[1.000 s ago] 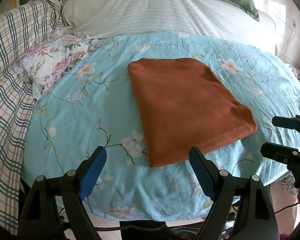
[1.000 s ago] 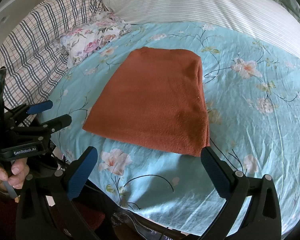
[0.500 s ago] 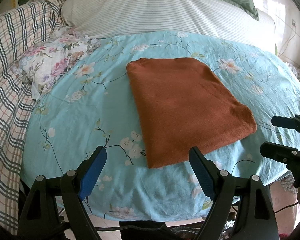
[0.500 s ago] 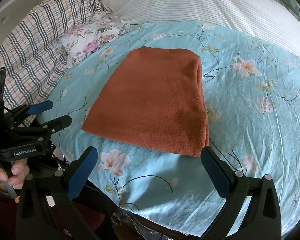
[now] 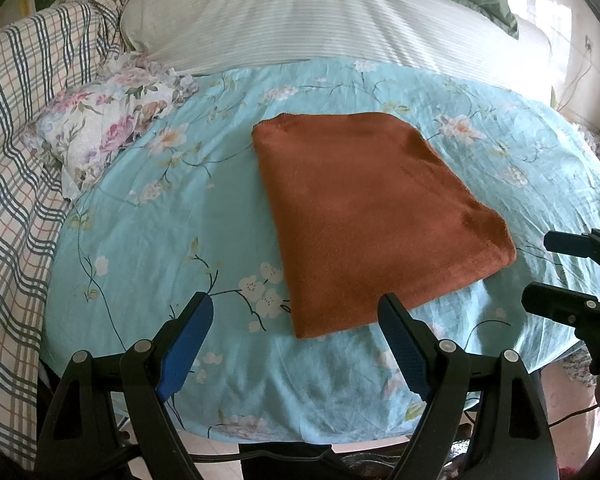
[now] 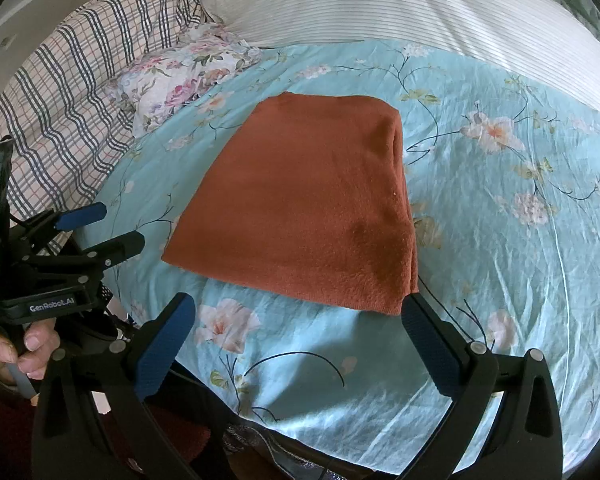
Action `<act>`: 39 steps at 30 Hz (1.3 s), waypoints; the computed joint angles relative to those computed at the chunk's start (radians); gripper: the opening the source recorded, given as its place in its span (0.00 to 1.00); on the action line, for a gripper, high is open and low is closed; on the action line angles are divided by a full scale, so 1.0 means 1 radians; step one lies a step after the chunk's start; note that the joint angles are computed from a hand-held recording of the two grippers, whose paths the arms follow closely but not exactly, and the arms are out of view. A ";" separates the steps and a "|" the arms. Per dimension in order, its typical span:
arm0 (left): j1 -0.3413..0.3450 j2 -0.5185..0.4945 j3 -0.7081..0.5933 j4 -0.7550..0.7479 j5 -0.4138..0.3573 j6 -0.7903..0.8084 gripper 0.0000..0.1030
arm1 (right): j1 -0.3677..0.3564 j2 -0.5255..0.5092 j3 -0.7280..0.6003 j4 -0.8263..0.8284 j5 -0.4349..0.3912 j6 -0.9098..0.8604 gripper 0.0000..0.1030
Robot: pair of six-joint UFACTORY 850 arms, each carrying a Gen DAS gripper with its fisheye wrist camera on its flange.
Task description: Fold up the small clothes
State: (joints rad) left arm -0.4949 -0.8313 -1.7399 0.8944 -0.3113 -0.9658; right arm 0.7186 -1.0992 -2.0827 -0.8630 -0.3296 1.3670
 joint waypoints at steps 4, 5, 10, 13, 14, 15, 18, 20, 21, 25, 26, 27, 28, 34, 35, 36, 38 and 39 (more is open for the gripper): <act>0.005 -0.008 -0.011 -0.024 -0.002 0.028 0.82 | -0.004 0.001 0.001 -0.004 -0.001 0.007 1.00; 0.007 -0.010 -0.014 -0.031 -0.002 0.035 0.82 | -0.005 0.003 0.003 -0.007 0.001 0.011 1.00; 0.010 -0.013 -0.019 -0.042 -0.002 0.049 0.82 | -0.012 -0.004 -0.008 -0.003 0.003 0.002 1.00; 0.013 -0.019 -0.029 -0.055 -0.004 0.066 0.82 | -0.019 -0.016 -0.030 0.015 -0.001 -0.024 1.00; 0.014 -0.022 -0.034 -0.058 -0.002 0.071 0.82 | -0.023 -0.019 -0.034 0.024 -0.001 -0.033 1.00; 0.015 -0.026 -0.039 -0.054 -0.003 0.070 0.82 | -0.025 -0.026 -0.047 0.040 -0.003 -0.048 1.00; 0.018 -0.043 -0.066 -0.064 -0.010 0.089 0.82 | -0.036 -0.035 -0.061 0.070 0.003 -0.077 1.00; 0.022 -0.053 -0.080 -0.087 -0.011 0.114 0.82 | -0.042 -0.045 -0.077 0.093 0.003 -0.103 1.00; 0.022 -0.058 -0.089 -0.096 -0.015 0.126 0.82 | -0.044 -0.049 -0.083 0.099 0.002 -0.111 1.00; 0.025 -0.079 -0.124 -0.119 -0.033 0.156 0.82 | -0.054 -0.070 -0.120 0.144 -0.002 -0.164 1.00; 0.026 -0.085 -0.135 -0.123 -0.036 0.162 0.82 | -0.058 -0.077 -0.133 0.165 -0.003 -0.189 1.00; 0.028 -0.090 -0.142 -0.118 -0.037 0.160 0.82 | -0.059 -0.085 -0.147 0.177 -0.006 -0.202 1.00; 0.028 -0.095 -0.148 -0.106 -0.038 0.149 0.82 | -0.061 -0.091 -0.157 0.189 -0.006 -0.216 1.00; 0.041 -0.122 -0.192 -0.140 -0.051 0.177 0.82 | -0.068 -0.139 -0.235 0.286 -0.019 -0.316 1.00; 0.042 -0.122 -0.191 -0.141 -0.048 0.176 0.82 | -0.070 -0.146 -0.247 0.300 -0.019 -0.330 1.00; 0.042 -0.122 -0.191 -0.134 -0.048 0.169 0.82 | -0.070 -0.154 -0.259 0.314 -0.018 -0.341 1.00; 0.041 -0.123 -0.191 -0.120 -0.050 0.166 0.82 | -0.072 -0.165 -0.274 0.332 -0.016 -0.358 1.00; 0.041 -0.126 -0.195 -0.125 -0.053 0.174 0.82 | -0.073 -0.172 -0.286 0.346 -0.017 -0.372 1.00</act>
